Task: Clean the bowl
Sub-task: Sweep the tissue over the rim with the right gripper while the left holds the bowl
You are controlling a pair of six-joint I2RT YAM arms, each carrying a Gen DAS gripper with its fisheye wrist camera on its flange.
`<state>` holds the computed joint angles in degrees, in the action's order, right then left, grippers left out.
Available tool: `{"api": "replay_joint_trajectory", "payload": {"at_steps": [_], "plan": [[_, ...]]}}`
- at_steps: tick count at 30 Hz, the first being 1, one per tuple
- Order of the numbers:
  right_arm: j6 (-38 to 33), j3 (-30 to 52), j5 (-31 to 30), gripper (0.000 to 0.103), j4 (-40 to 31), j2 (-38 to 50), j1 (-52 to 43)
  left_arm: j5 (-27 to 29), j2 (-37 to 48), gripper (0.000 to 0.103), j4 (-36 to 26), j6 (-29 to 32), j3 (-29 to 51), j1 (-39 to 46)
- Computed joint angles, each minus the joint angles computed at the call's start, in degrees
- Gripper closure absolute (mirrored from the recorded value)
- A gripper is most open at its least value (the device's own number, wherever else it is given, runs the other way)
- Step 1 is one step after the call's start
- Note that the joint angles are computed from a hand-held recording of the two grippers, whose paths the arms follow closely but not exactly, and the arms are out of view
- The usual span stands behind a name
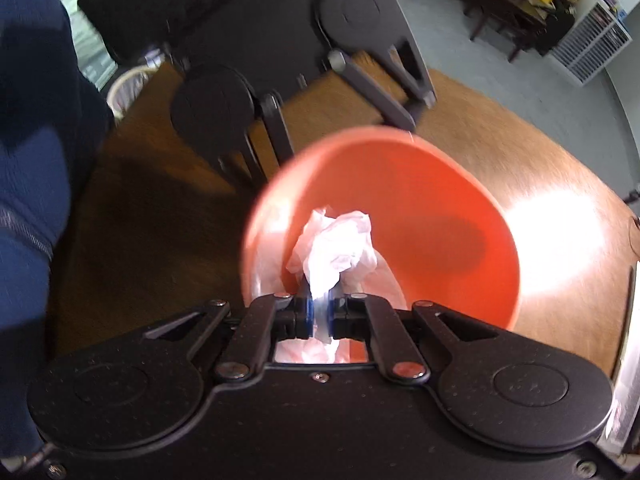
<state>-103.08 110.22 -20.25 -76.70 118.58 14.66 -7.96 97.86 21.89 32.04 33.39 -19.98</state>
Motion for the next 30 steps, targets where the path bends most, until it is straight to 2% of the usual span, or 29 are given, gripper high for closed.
{"api": "replay_joint_trajectory", "payload": {"at_steps": [4,7,10,12,17,20,22,25,30], "plan": [[0.6,-1.0,-5.3,0.096,1.4,-2.2,0.7,-0.2,0.1,0.065,0.2,0.7,0.0,-0.2],[0.3,1.4,-7.4,0.096,2.5,-2.5,1.2,-0.1,0.3,0.065,0.4,0.5,0.0,-0.1],[-1.7,5.5,-9.3,0.096,1.6,-1.8,1.0,0.0,0.5,0.065,1.0,0.5,-0.2,-0.1],[-0.1,11.2,-10.1,0.096,0.5,1.1,1.4,0.0,0.5,0.065,1.4,0.7,-0.4,-0.2],[3.1,15.2,-5.7,0.096,5.0,5.5,1.9,-0.7,0.5,0.065,3.3,1.1,-1.5,-0.7],[6.1,5.5,-4.0,0.096,8.6,-1.8,1.9,-0.9,0.2,0.065,4.6,0.8,-2.6,-1.0],[7.3,4.3,-2.1,0.096,10.9,-1.6,2.2,-0.8,-0.1,0.065,4.6,0.4,-2.8,-1.0],[9.1,6.7,0.6,0.096,11.9,1.5,3.4,-0.1,-0.1,0.066,3.8,-0.7,-2.3,-0.6],[6.9,3.1,2.9,0.096,12.0,0.4,-0.2,0.6,-0.2,0.066,3.5,-1.5,-2.2,-0.4]]}}
